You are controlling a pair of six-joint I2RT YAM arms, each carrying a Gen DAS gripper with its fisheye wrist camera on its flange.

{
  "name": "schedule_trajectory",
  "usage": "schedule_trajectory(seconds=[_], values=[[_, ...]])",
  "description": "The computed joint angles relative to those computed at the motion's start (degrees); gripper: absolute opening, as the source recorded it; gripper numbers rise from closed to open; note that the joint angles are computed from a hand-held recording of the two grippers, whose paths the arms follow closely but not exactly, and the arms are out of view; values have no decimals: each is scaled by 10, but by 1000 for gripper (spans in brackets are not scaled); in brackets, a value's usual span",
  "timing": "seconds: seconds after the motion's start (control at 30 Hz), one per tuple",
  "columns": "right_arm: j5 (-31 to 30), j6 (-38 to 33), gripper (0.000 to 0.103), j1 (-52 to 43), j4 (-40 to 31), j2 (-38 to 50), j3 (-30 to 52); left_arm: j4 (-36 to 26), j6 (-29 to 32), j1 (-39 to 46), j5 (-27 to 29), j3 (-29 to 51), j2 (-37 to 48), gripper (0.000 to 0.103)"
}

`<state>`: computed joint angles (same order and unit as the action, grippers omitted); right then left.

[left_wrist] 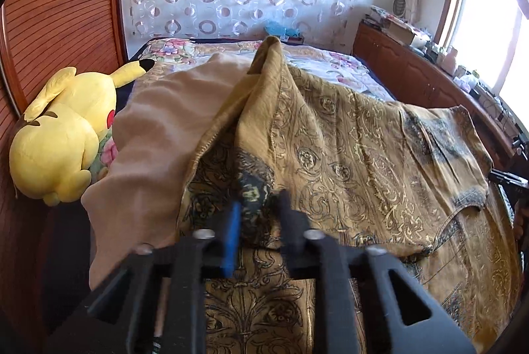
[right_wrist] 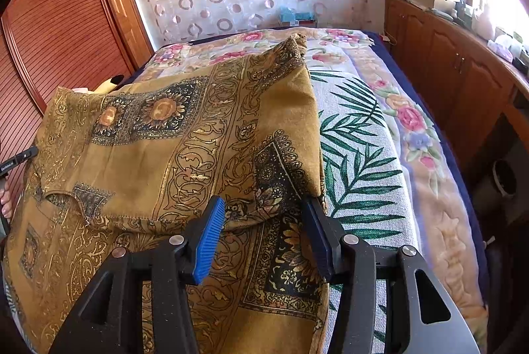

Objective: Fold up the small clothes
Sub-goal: 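Grasp the shirt edge with the left gripper while the right gripper grasps beside it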

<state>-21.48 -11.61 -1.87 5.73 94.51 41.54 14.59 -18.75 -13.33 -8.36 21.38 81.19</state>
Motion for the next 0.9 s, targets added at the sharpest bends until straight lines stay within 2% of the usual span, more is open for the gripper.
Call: schedule_trajectory(seconds=[0.07,0.13,0.23,0.4,0.43,0.5,0.57,0.63,0.73,0.9], values=[[4,-1,52,2,1,0,0,1,0,-2,4,-7,-8,6],[14,-5,52,8,-13,0,8,-7,-2,-14,-7,-15,-31,6],[30,-23,52,20,-76,13,56,-27,0,-36,-23,-16,-55,6],[41,-18,51,32,-96,44,102,-42,-12,-57,-36,-9,-63,6],[39,-15,46,34,-93,45,104,-42,-11,-58,-32,-10,-64,6],[36,-18,16,38,-89,46,106,-49,-10,-57,-21,-11,-73,5],[46,-40,3,49,-75,32,90,-64,-13,-77,-37,-17,-105,5],[49,-50,3,54,-46,2,56,-84,-21,-91,-43,-26,-152,5],[21,-45,3,43,-30,-57,16,-130,-32,-114,-56,-36,-235,5],[-63,-44,2,1,-60,-172,-43,-229,-54,-157,-91,-53,-371,5]])
